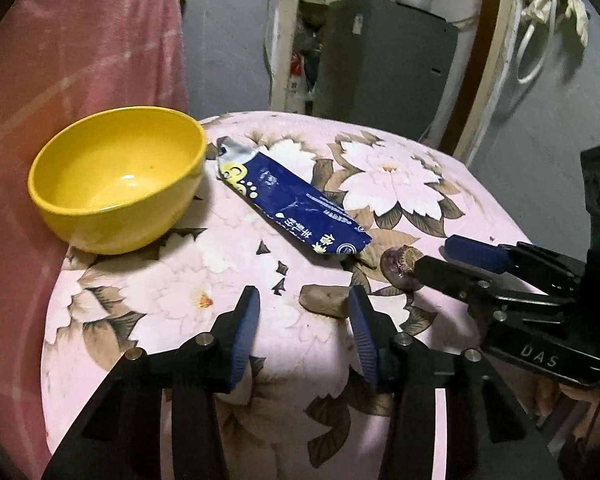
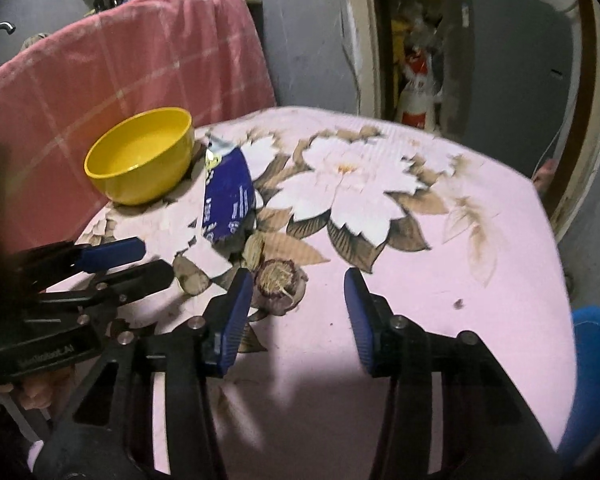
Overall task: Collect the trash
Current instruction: 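Grasp the tan cork piece with the left tool while the right tool grasps the purple husk, then carry both items over the blue basin and open both tools to drop them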
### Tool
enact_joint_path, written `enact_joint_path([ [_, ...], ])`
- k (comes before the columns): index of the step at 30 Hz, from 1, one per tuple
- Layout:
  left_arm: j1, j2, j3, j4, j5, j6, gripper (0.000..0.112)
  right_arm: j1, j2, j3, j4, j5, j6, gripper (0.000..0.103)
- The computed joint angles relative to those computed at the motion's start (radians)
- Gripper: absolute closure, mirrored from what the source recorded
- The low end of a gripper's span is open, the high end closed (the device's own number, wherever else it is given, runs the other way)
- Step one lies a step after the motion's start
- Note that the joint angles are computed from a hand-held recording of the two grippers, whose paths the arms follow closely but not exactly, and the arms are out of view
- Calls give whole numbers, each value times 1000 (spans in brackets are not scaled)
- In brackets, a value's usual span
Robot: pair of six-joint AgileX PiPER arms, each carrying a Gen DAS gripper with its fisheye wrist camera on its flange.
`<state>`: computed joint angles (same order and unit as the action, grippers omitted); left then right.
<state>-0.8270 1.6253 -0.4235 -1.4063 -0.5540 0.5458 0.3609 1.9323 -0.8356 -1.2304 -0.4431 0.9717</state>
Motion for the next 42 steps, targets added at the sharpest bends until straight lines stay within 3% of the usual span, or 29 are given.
enact_joint_path([
  [7,63,49,-44,32,71,58,73,2,38,-74,-218,4,216,32],
  [11,82,63,-48,69,87,34,80,13,51,-96,-266,13,263,36],
  [13,86,61,-44,93,96,14,86,12,50,-100,-292,11,284,44],
  [15,87,58,-43,101,99,3,86,14,56,-109,-322,3,304,50],
  [20,77,24,-22,131,98,-55,87,20,43,-88,-263,11,238,52],
  [25,-38,-45,8,48,-22,-66,87,-33,-25,25,-33,-69,-8,52],
  [32,-263,-115,-30,-71,-287,-60,87,-186,-240,262,247,-298,-313,52],
  [37,-384,-97,-142,-78,-459,0,87,-337,-403,366,270,-417,-336,52],
  [42,-444,-42,-276,-41,-534,59,86,-535,-538,408,198,-498,-280,52],
])
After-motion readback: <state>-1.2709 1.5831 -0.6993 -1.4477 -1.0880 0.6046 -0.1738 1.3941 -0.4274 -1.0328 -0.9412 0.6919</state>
